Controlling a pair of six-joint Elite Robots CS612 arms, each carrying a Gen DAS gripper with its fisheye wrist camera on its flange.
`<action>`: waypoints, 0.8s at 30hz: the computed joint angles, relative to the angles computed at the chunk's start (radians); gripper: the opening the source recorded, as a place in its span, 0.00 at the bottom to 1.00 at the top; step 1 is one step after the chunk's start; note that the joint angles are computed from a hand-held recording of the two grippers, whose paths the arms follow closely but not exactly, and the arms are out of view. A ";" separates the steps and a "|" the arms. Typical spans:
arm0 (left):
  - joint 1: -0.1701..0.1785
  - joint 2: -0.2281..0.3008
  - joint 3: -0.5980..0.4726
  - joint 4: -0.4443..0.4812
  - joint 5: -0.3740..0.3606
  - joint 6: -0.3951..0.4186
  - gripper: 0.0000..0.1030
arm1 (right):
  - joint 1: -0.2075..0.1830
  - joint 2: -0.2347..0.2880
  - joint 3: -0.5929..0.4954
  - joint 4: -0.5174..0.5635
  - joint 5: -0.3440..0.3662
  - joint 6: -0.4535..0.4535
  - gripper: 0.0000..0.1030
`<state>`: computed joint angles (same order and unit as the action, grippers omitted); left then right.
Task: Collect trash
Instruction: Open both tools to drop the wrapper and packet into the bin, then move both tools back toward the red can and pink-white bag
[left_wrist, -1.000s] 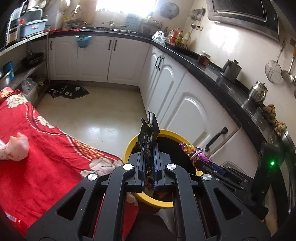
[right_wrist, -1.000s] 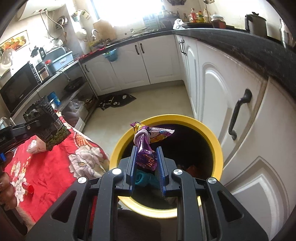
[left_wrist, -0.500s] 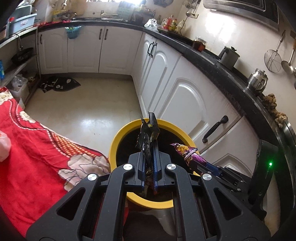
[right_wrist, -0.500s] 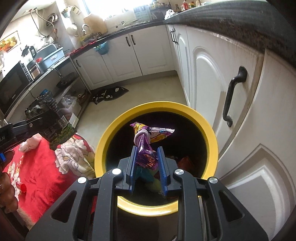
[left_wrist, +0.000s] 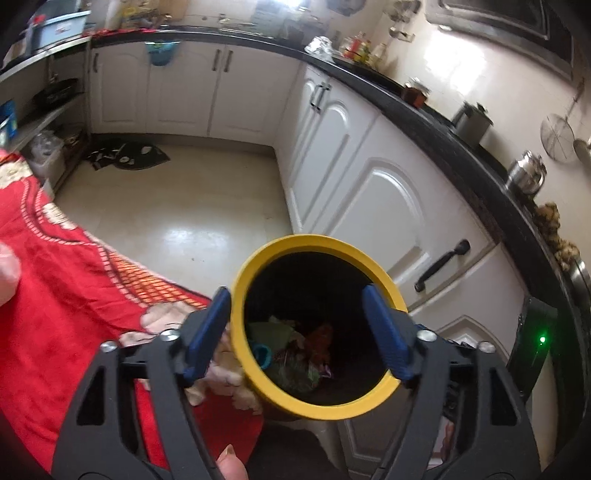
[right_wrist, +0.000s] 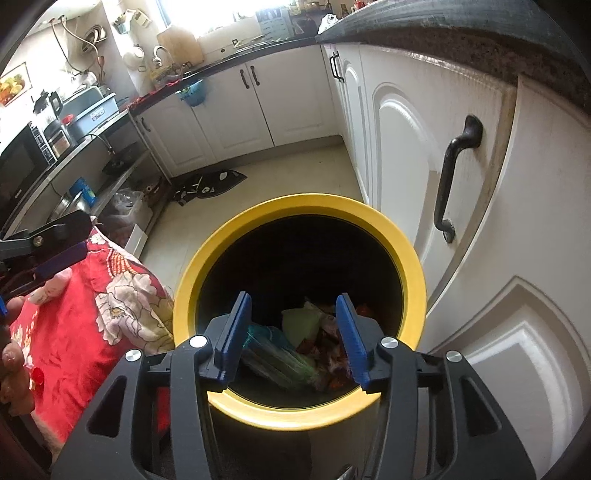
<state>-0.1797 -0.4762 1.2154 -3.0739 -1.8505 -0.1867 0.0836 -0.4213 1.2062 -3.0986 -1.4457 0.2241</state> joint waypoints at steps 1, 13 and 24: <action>0.003 -0.004 0.006 -0.005 0.006 -0.008 0.72 | 0.001 -0.001 0.000 -0.005 0.002 -0.001 0.46; 0.059 -0.079 0.139 -0.144 0.162 -0.094 0.89 | 0.044 0.000 -0.060 -0.029 0.109 -0.079 0.58; 0.129 -0.138 0.254 -0.207 0.264 -0.204 0.89 | 0.103 0.039 -0.209 0.050 0.217 -0.229 0.65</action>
<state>-0.0502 -0.6146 1.4698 -3.2806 -1.5864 -0.3907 0.1869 -0.3820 0.9971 -3.0482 -1.2286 -0.0049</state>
